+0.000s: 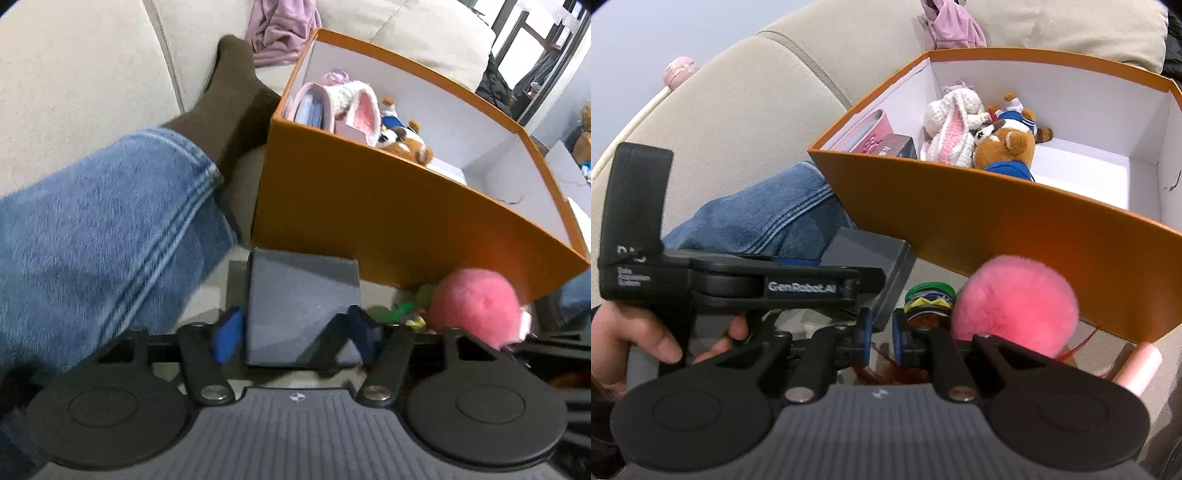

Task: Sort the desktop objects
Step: 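Grasp the dark grey box beside the orange box with the left gripper and lift it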

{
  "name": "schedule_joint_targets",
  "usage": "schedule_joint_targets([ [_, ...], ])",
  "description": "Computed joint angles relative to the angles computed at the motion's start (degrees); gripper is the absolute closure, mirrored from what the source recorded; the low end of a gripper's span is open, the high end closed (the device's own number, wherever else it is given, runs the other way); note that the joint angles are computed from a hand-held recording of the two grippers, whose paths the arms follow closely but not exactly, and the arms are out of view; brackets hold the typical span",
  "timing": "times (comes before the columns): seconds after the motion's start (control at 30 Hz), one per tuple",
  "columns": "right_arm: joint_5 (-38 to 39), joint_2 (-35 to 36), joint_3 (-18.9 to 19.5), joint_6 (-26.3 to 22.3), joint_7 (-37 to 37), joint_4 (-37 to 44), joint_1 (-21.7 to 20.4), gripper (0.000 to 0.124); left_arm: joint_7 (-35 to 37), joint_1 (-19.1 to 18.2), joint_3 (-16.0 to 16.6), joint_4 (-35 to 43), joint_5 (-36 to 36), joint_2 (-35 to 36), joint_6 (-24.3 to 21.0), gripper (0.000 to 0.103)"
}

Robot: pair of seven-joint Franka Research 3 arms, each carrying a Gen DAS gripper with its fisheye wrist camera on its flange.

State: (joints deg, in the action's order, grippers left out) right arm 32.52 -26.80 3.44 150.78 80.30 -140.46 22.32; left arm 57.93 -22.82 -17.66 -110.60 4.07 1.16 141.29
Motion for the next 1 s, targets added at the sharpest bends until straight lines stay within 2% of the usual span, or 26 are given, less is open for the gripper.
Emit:
schedule_joint_targets([
  [0.1, 0.47, -0.04, -0.32, -0.18, 0.2, -0.07, 0.03, 0.11, 6.28, 0.05, -0.07, -1.4, -8.35, -1.84, -1.7, 0.049],
  [0.17, 0.66, 0.09, -0.35, -0.19, 0.13, -0.14, 0.09, 0.11, 8.26, -0.06, 0.18, -2.82, -12.23, -3.06, -2.12, 0.049],
  [0.23, 0.76, 0.4, -0.33, -0.42, -0.08, -0.06, 0.24, 0.11, 6.72, 0.03, 0.49, -4.38, -13.21, -3.98, -0.87, 0.043],
  [0.27, 0.91, 0.57, -0.35, -0.45, -0.32, -0.01, 0.4, 0.11, 4.03, 0.24, 0.56, -4.77, -11.94, -4.05, -0.44, 0.031],
  [0.3, 0.94, 0.75, -0.3, -0.44, -0.46, 0.06, 0.46, 0.11, 1.28, 0.44, 0.6, -4.96, -10.53, -3.95, -0.04, 0.026],
  [0.33, 0.8, 0.91, -0.15, -0.39, -0.47, 0.12, 0.4, 0.11, 0.39, 0.53, 0.8, -5.71, -11.14, -4.3, 0.85, 0.025],
  [0.5, -1.75, 1.66, 0.99, -0.21, 1.69, 0.06, -0.88, 0.11, 6.63, 0.63, 2.08, -7.28, -25.44, -3.17, 4.38, 0.018],
  [0.67, -2.95, 2.61, 1.12, -1.01, 3.12, 0.17, -1.21, 0.111, 11.43, 0.99, 1.87, -8.07, -30.75, -2.52, 6.42, 0.014],
  [0.73, -2.69, 2.81, 0.87, -1.0, 2.9, 0.05, -0.88, 0.111, 12.91, 1.04, 1.7, -8.51, -32.33, -2.55, 7.61, 0.018],
  [0.83, -3.27, 2.62, 1.07, -0.92, 3.32, -0.15, -1.17, 0.111, 12.61, 1.06, 1.53, -9.48, -31.97, -3.46, 9.06, 0.032],
  [0.9, -3.71, 2.36, 1.2, -0.71, 3.9, -0.41, -1.42, 0.111, 12.54, 0.92, 1.76, -10.6, -32.35, -4.79, 10.21, 0.045],
  [1.0, -3.16, 1.33, 0.64, -0.04, 3.23, -1.23, -0.81, 0.111, 12.53, 0.46, 1.97, -11.71, -30.24, -7.09, 11.41, 0.055],
])
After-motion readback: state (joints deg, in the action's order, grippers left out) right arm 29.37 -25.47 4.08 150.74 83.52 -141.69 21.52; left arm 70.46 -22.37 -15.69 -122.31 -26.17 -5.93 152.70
